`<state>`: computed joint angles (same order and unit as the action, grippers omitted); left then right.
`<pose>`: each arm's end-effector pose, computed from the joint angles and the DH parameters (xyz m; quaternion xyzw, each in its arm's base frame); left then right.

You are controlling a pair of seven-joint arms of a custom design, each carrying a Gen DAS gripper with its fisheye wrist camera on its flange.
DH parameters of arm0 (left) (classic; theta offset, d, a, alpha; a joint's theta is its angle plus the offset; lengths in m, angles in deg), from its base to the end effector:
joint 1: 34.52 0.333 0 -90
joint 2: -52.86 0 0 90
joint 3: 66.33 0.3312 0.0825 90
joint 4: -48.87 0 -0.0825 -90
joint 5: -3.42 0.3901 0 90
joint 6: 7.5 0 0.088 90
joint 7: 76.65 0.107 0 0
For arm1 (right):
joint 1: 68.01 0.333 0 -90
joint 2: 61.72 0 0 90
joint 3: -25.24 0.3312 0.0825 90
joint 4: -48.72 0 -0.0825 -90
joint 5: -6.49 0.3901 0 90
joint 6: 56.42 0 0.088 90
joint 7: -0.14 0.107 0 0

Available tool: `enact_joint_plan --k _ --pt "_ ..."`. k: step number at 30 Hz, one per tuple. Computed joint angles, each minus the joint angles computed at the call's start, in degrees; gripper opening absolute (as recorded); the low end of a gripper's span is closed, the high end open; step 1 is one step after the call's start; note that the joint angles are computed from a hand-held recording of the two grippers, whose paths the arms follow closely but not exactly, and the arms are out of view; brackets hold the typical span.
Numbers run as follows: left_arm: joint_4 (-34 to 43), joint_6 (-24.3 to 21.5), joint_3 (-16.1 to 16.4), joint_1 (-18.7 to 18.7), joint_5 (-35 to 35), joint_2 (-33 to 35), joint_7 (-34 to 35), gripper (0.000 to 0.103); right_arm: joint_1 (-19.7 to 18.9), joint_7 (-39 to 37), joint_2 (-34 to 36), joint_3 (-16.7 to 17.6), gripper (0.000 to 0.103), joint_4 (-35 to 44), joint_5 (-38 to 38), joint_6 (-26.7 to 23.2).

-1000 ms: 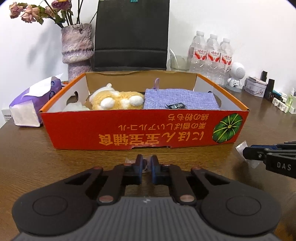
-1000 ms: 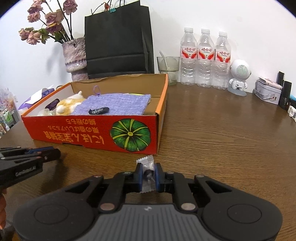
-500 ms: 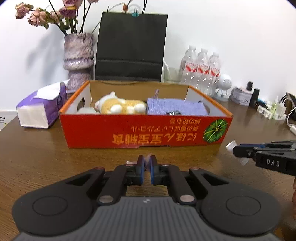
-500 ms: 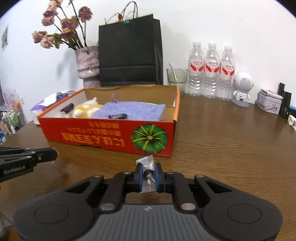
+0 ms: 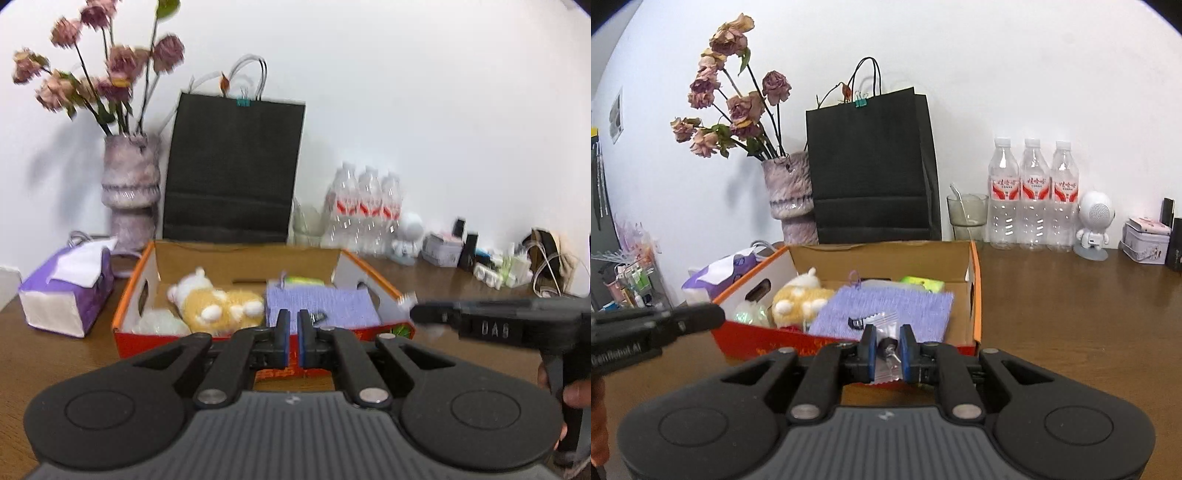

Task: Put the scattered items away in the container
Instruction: 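Grasp a second clear wrapper with the left tool while the right tool holds its wrapper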

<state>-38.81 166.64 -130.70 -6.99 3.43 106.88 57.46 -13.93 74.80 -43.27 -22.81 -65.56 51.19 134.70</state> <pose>0.7396 -0.2054 0.4296 -0.3413 0.7592 -0.5326 0.1534 0.6299 0.0441 0.4920 -0.4989 0.6840 -0.3718 0.3808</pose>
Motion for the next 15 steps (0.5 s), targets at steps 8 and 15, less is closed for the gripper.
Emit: enact_joint_plan --k 8,15 --pt "0.8 -12.2 11.5 -5.3 -3.0 -5.2 -1.2 0.043 4.6 3.4 0.4 -4.5 0.012 -4.4 -2.8 -5.5" --pt "-1.5 -11.9 14.4 -6.8 -6.3 -7.4 3.3 0.060 9.3 7.7 -1.5 -7.6 0.012 -9.4 -7.7 -5.6"
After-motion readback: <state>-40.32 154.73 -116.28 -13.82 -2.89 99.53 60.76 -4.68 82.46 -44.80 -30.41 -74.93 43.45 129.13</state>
